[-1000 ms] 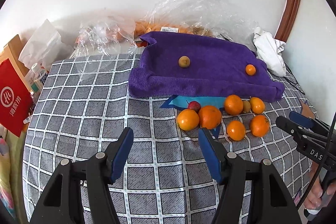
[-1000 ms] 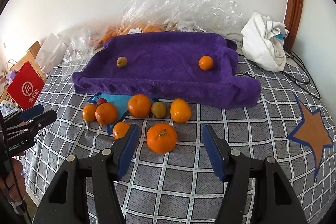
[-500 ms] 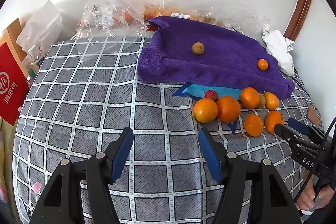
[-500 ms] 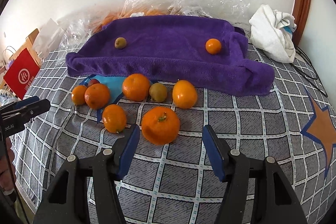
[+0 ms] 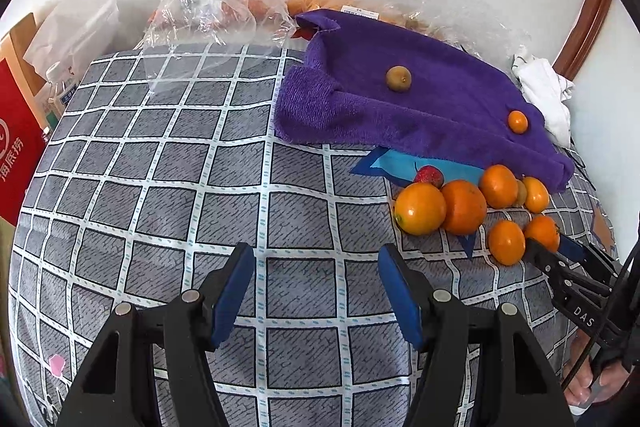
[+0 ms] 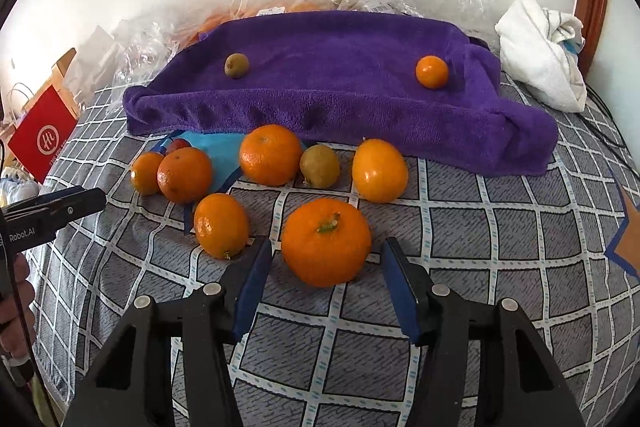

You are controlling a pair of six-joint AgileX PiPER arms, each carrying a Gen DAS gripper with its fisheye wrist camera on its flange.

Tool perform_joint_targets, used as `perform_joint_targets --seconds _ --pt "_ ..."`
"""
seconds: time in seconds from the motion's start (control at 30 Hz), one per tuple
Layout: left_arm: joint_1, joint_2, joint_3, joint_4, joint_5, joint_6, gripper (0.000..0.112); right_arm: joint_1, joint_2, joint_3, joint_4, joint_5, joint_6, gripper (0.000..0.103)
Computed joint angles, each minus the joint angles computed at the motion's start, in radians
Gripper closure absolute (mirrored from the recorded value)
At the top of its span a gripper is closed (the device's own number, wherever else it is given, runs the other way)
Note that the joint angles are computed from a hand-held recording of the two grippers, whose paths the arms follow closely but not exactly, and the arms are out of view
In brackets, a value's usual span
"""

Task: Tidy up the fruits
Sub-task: 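Withdraw both open grippers from the towel back toward the loose fruit, then close the right gripper around a large tangerine with a stem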

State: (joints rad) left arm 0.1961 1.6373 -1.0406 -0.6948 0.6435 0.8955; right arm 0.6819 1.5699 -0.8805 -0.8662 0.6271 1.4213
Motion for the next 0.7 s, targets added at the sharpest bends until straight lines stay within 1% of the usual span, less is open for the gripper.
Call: perform_joint_targets --seconds 0.03,0.1,0.13,0.17,0.27,0.47,0.5,0.57,0.7 --pt "0.003 0.002 -0.003 -0.005 0.004 0.006 0.05 -0.007 0.009 -0.007 -0.006 0.003 0.005 0.047" --pt "0.008 0.003 -0.004 -0.016 0.008 0.017 0.05 -0.038 0.012 -0.007 0.007 -0.031 0.002 0.05" --pt "0.012 0.003 -0.002 -0.028 0.011 0.03 0.05 -0.043 0.011 -0.001 -0.012 -0.043 0.024 0.053" --pt "0.016 0.004 0.0 -0.045 0.016 0.047 0.05 -0.043 0.012 -0.001 -0.027 -0.049 0.034 0.06" --pt "0.012 0.009 0.004 -0.064 0.021 0.064 0.05 -0.041 0.007 -0.003 -0.026 -0.035 0.016 0.061" --pt "0.003 0.002 0.026 -0.135 0.045 0.143 0.05 -0.008 -0.036 0.06 -0.106 0.031 0.116 0.061" --pt "0.001 -0.002 0.032 -0.149 0.045 0.156 0.05 -0.009 -0.044 0.075 -0.118 0.028 0.134 0.061" --pt "-0.001 -0.006 0.039 -0.173 0.05 0.175 0.05 -0.023 -0.07 0.116 -0.151 -0.009 0.18 0.061" --pt "-0.002 -0.008 0.05 -0.195 0.063 0.192 0.05 -0.025 -0.088 0.154 -0.203 -0.029 0.251 0.061"
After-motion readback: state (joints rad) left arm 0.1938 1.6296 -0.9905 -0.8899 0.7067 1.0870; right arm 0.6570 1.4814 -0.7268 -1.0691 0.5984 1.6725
